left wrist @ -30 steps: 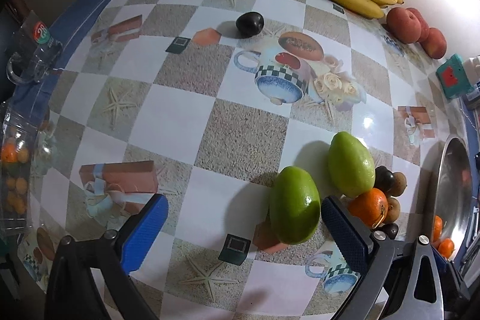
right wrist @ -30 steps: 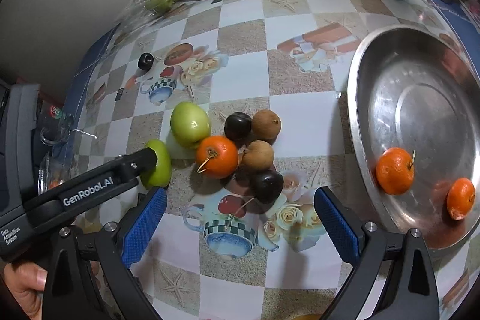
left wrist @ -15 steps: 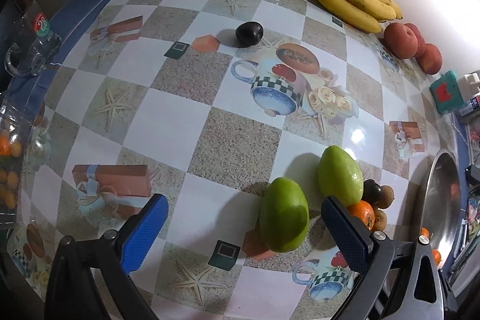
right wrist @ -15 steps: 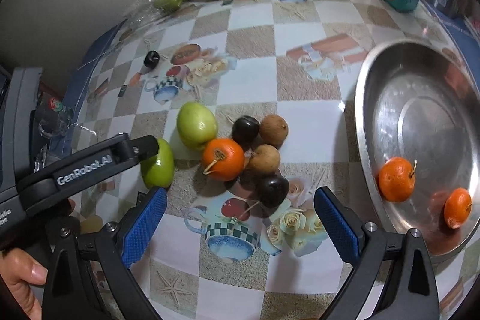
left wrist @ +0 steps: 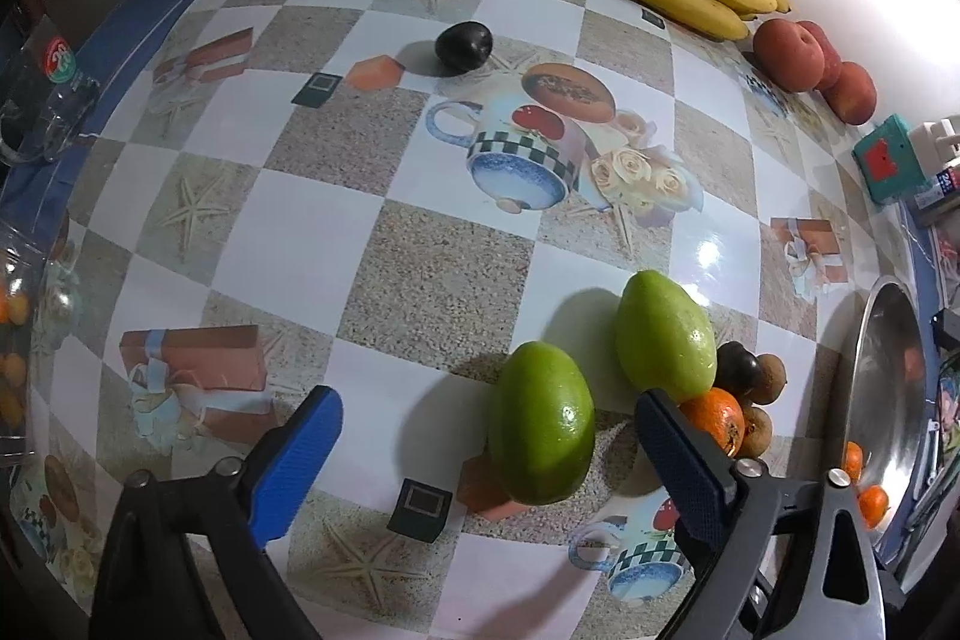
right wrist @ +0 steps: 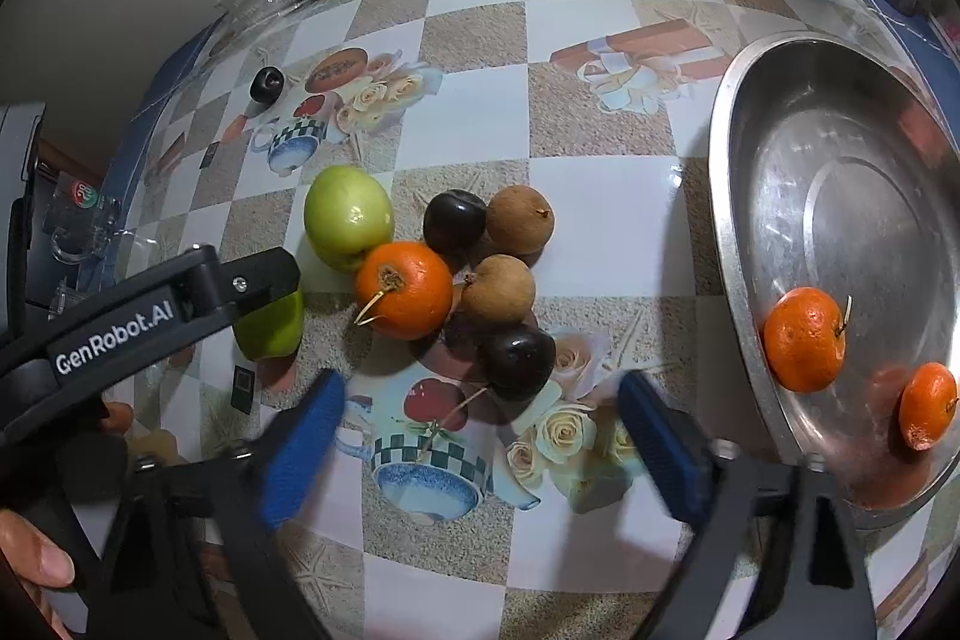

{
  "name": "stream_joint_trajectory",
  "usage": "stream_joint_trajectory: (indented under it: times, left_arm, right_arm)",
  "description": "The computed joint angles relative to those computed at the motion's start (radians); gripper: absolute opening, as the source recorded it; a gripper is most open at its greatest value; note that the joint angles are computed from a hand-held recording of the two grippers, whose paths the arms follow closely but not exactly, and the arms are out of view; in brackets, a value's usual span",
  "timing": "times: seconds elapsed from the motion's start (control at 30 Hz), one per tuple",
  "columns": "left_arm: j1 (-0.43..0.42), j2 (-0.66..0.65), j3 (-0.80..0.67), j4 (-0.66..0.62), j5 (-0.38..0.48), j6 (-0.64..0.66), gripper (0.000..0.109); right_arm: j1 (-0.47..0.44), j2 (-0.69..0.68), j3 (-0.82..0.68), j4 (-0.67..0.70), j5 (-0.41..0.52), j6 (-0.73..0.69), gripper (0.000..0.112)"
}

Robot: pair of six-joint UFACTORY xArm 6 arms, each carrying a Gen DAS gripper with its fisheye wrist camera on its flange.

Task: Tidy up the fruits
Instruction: 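Grasp a green pear with the left tool while the right tool grasps a dark plum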

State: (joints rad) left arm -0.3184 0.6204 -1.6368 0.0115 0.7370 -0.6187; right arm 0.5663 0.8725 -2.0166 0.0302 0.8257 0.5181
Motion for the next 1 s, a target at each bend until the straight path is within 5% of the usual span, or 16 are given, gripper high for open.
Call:
stream_joint_trajectory:
  times: [0.2,0.57,1.0]
  left_arm:
    - [0.002,0.011,-0.013,-0.055,0.005,0.033,0.084]
    - [-0.007,0.03,-0.041,-0.106,0.007,0.085,0.041]
    - [-0.004,0.018,-0.029,-0.116,0.001,0.084,0.039]
  right_arm:
    - [-0.005,0.003,0.01,0.001,-0.022,0.006,0.064]
    - [-0.006,0.005,0.004,-0.021,-0.017,0.029,0.038]
    - [-0.01,-0.01,0.029,-0.023,-0.025,0.063,0.027]
